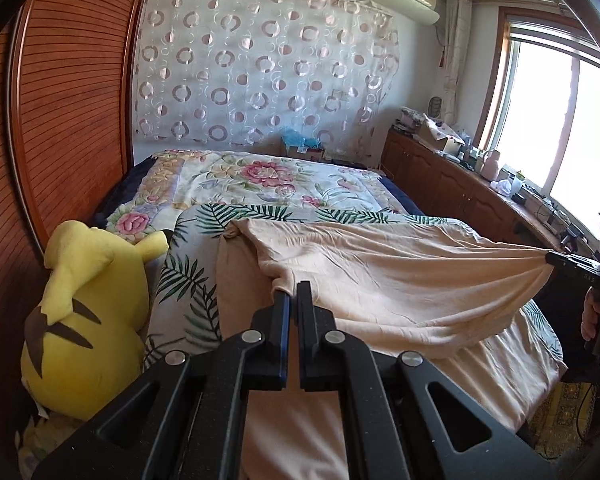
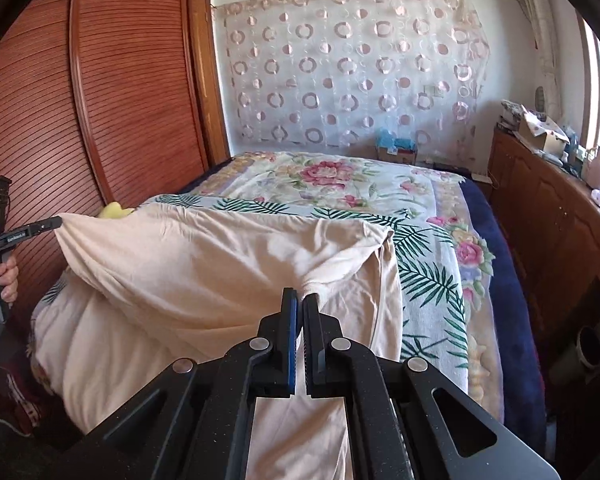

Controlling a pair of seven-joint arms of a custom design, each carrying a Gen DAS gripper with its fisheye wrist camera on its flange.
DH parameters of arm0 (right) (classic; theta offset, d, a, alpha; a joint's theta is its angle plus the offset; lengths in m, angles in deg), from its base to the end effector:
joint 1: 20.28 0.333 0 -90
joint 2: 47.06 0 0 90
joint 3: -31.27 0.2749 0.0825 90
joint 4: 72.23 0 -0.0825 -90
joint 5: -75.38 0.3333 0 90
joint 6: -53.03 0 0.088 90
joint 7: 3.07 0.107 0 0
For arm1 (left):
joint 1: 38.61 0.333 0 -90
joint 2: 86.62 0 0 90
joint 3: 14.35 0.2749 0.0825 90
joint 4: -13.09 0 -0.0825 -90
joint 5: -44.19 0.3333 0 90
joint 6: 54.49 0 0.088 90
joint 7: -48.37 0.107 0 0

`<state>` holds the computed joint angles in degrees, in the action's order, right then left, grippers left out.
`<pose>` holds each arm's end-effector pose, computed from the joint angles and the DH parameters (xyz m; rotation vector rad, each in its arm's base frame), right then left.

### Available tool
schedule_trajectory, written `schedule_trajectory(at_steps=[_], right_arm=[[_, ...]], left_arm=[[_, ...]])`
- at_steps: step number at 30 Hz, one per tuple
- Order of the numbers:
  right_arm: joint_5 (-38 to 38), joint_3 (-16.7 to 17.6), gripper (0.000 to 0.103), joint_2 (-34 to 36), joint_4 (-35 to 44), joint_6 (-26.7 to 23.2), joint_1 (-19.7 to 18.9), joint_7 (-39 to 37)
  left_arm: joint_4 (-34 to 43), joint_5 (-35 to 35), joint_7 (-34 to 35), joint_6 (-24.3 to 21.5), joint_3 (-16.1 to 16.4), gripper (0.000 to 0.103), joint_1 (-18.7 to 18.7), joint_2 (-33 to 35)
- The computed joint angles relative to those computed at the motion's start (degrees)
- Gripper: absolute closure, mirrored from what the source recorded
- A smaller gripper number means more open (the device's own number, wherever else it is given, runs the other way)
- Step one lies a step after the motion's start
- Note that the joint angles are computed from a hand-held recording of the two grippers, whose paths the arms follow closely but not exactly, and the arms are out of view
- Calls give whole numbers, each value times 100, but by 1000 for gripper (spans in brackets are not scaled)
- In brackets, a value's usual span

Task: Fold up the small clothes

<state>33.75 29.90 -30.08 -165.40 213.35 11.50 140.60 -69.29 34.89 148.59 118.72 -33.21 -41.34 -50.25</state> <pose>0.5308 0.3499 0.5222 -1.7279 1.4449 -0.6967 0.6722 -0.1849 0.4398 -1.5138 1.9298 -1.2058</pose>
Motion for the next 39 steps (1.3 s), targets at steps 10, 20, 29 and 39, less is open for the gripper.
schedule_trajectory(at_steps=[10,20,29,39], right_arm=[[-244,482,101,-1332,-1525,-74,-334,330],[744,819,101,-1000,-1700,-564,-483,-174],[994,533,100,-486,-1255,-648,-369,-305],[-184,503,76,-962,-1712,-686,-108,565]], left_arm=[[-2366,-679,508,719,-1028,99,1080,-1399],[-2984,-343,-233,353,85,99,213,-1630],[-3080,-229,-242,368,37,99,212,-1579],[-2893,380,-770,440,635,54,-325,-1535]])
